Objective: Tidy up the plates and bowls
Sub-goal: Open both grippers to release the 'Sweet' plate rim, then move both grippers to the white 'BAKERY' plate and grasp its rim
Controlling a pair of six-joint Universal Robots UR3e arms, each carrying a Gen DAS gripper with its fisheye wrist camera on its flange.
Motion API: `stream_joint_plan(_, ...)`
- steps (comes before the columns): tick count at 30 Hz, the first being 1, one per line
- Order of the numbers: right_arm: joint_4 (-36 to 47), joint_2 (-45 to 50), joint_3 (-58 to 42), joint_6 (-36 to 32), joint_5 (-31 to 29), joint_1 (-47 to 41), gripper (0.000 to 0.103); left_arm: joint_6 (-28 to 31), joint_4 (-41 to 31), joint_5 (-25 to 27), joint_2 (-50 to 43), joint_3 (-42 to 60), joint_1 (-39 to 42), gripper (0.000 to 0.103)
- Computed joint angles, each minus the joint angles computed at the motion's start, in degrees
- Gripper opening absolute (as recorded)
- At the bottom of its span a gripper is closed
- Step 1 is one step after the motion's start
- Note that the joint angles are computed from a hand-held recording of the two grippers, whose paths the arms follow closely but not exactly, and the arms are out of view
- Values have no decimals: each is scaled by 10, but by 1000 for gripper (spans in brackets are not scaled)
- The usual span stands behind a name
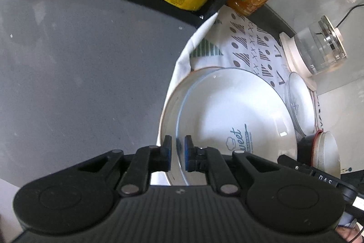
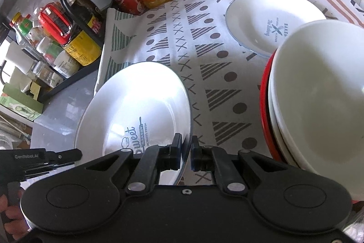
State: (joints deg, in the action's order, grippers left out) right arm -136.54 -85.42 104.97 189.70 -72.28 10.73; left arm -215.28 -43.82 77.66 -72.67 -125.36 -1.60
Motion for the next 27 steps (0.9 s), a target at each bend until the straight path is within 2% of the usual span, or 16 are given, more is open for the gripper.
stream_joint_plan(5,-3,5,1,3,-7,2,8,9,-25,33,-1,27,-10,10)
stream_joint_plan(8,-9,10,-2,3,-17,9,9,8,-25,57,-10,33,-21,19)
stream_joint_plan(10,-7,17,-10,5,-22,14,9,10,-19,44,-13,26,-13,22)
stream_joint_plan(19,0,47,-32,2,-32,30,12,-2,8,38,-24,7,-5,24)
stream_joint_plan(27,28,57,-59,-5,-36,33,14,-5,-23,55,-38,46,-12,24)
